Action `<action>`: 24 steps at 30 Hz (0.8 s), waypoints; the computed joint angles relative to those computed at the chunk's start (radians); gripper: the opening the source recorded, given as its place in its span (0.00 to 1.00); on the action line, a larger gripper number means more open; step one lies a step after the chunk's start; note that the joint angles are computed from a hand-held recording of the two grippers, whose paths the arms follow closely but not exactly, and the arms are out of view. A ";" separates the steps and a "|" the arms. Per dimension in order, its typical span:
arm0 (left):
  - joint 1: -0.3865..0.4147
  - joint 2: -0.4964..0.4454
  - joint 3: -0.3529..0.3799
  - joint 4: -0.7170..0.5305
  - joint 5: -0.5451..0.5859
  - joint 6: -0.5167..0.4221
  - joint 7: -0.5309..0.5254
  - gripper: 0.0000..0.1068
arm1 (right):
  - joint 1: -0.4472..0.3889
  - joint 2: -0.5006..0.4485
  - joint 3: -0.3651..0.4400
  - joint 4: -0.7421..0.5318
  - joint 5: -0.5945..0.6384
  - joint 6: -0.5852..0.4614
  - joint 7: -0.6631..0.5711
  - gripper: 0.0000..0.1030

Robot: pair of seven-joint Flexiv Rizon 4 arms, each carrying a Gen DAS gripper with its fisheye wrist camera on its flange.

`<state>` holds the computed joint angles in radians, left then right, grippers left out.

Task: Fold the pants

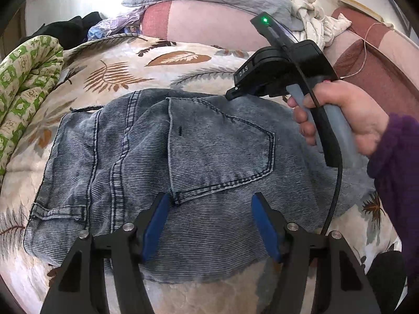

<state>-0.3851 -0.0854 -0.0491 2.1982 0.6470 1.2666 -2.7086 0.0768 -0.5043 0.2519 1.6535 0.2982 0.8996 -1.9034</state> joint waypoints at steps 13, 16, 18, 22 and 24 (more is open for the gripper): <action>-0.039 -0.034 -0.017 -0.087 0.132 -0.176 -0.061 0.67 | -0.211 0.180 0.043 0.051 0.388 -0.060 -0.155 0.54; -0.054 -0.041 -0.013 -0.103 0.175 -0.193 -0.100 0.68 | -0.322 0.329 0.019 0.167 0.591 -0.056 -0.306 0.64; -0.065 -0.045 -0.012 -0.114 0.213 -0.205 -0.134 0.68 | -0.395 0.410 -0.025 0.227 0.728 -0.123 -0.420 0.65; -0.086 -0.045 -0.016 -0.125 0.283 -0.231 -0.194 0.68 | -0.539 0.498 -0.193 0.329 0.974 -0.298 -0.569 0.76; -0.089 -0.041 -0.022 -0.127 0.278 -0.254 -0.188 0.68 | -0.566 0.484 -0.269 0.342 0.985 -0.355 -0.499 0.77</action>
